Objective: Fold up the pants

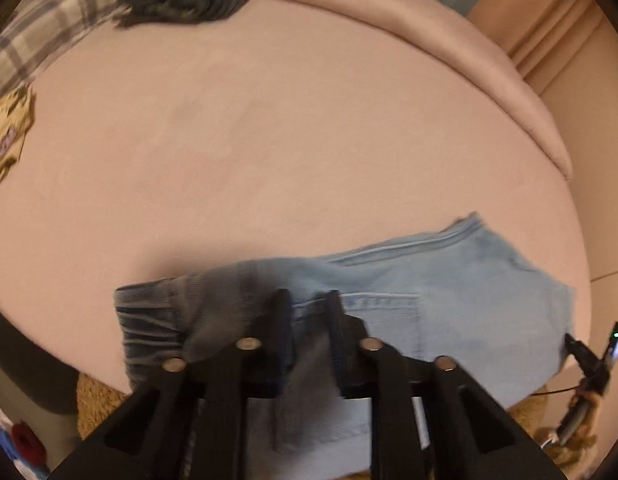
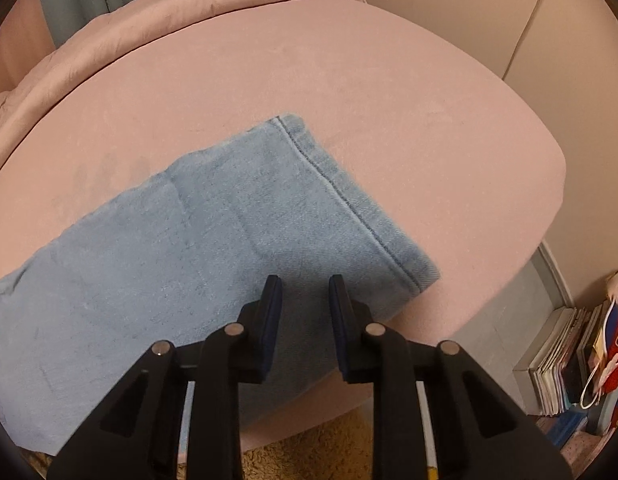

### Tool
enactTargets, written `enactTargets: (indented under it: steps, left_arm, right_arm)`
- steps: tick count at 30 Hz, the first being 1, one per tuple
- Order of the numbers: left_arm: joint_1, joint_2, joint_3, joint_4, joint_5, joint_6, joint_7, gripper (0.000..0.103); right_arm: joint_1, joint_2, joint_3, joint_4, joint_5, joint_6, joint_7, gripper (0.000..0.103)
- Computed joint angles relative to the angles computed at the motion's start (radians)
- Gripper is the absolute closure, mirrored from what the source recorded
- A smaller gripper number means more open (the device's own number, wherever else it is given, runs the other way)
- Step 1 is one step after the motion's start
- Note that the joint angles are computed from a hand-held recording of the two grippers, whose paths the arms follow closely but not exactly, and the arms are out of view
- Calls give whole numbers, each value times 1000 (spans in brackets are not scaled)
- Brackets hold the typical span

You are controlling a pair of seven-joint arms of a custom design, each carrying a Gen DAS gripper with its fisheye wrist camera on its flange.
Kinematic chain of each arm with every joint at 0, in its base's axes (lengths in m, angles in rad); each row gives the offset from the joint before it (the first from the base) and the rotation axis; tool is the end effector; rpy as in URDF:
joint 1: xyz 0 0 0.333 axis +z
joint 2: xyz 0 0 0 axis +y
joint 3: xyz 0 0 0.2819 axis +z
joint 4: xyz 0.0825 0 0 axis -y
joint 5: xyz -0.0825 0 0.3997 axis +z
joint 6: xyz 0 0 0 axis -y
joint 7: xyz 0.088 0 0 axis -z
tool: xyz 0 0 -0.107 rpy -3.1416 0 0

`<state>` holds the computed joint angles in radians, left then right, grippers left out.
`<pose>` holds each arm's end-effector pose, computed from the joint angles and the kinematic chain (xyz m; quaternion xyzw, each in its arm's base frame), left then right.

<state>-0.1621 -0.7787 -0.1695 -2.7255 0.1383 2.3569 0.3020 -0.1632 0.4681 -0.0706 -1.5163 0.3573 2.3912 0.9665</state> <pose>0.3681 -0.1204 0.4552 -0.9166 0.3283 -0.1959 0.1174 0.7060 -0.1572 0.3999 -0.7432 0.6249 -0.1404 0.1935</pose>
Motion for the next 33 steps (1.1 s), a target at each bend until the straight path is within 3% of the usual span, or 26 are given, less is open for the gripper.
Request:
enactTargets:
  steps: [6,8,9,11,12,13,14,15,16,20,21,22,24,27,28,29,30,32,33]
  left_arm:
    - [-8,-57,-5,-67,-8,56,-31,97]
    - [-16,-72,5,-71,-4,63,-11,97]
    - [-28,-101,18,-86,-13,83,1,97]
    - [-15,-137,14,-85,-18,97,-2,93]
    - [-7,-178,7,-96,-5,92,-15,85]
    - [1,-209,0,-103,5,81,-20,71]
    - [11,-219,-2,-103,16,74,-19,61]
    - [22,-236,-9,-104,29,45,-19,43]
    - [30,-236,-12,-98,36,13,-20,37]
    - [28,-261,24,-126,31,-57,2,37]
    - [20,-278,43,-150,17,-45,12,37]
    - [15,-275,59,-160,0,-36,20,37]
    - [5,-268,92,-182,-36,-11,51,37]
    - [11,-295,86,-216,-55,22,72,37]
    - [13,-306,83,-225,-57,30,78,42]
    - [16,-327,73,-232,-57,24,76,46]
    - [22,-329,48,-225,-46,1,70,56]
    - [16,-368,25,-243,-40,-8,52,60]
    - [13,-384,14,-248,-36,-14,38,62]
  right_arm:
    - [55,12,-33,14,-104,28,81,81]
    - [111,-10,-65,0,-205,42,173,74]
    - [110,-31,-50,-18,-204,52,162,75]
    - [73,-107,35,-72,-82,46,28,74]
    - [54,-140,81,-81,11,-4,-65,71]
    - [51,-156,99,-81,72,-50,-121,66]
    - [46,-168,124,-67,150,-134,-189,63]
    - [47,-167,141,-42,206,-225,-237,60]
    - [56,-153,162,-1,251,-348,-276,61]
    - [143,-111,186,76,262,-569,-335,56]
    - [173,-97,190,96,248,-604,-344,48]
    - [196,-86,185,109,237,-619,-350,43]
    - [255,-78,178,106,196,-616,-347,42]
    - [309,-10,164,178,128,-666,-304,42]
    - [326,28,161,218,98,-698,-282,42]
    - [330,39,159,229,86,-717,-285,43]
    - [337,43,159,230,68,-734,-291,50]
    - [357,1,154,145,30,-665,-338,68]
    - [354,-16,154,118,39,-634,-356,89]
